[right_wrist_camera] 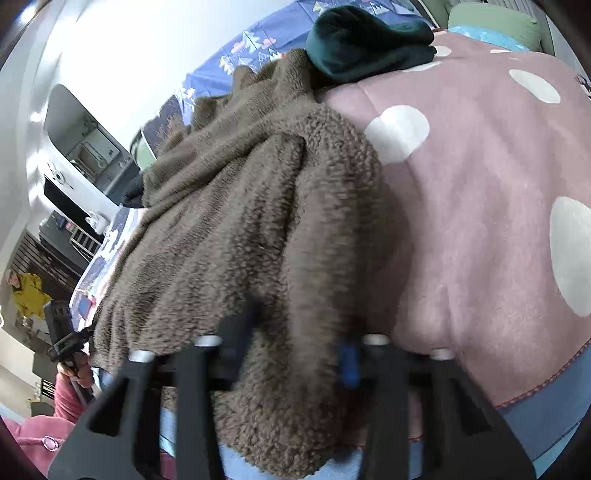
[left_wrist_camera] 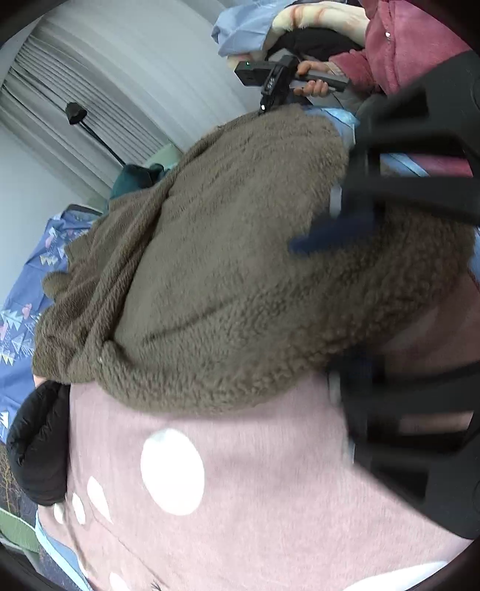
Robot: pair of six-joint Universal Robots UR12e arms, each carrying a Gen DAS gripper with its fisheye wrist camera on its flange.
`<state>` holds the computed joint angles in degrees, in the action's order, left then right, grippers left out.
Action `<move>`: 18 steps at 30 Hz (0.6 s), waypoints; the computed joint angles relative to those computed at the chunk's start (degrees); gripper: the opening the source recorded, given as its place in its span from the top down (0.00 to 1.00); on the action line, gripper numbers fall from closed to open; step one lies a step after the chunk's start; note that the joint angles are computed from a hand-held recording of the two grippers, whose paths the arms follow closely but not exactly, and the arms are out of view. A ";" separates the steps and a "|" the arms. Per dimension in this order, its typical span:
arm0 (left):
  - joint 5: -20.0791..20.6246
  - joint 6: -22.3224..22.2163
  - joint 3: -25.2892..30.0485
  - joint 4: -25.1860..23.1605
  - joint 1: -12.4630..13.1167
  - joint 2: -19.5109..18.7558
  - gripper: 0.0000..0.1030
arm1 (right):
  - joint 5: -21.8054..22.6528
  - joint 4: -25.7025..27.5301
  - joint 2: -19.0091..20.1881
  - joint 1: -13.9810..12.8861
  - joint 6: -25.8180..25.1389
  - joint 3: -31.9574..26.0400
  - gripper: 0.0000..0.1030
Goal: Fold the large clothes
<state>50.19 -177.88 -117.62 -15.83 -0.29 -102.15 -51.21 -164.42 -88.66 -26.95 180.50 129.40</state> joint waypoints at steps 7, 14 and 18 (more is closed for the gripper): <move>-2.32 -10.12 2.40 19.75 -0.85 -0.18 0.89 | 10.39 -14.92 0.10 -1.67 11.38 -1.29 0.90; -4.56 -15.88 0.90 29.16 0.95 4.04 0.89 | 15.56 -27.35 -4.60 -5.22 18.27 0.62 0.91; -6.49 -21.72 -2.78 36.33 3.68 7.26 0.89 | 16.71 -31.44 -9.88 -8.39 19.28 3.86 0.91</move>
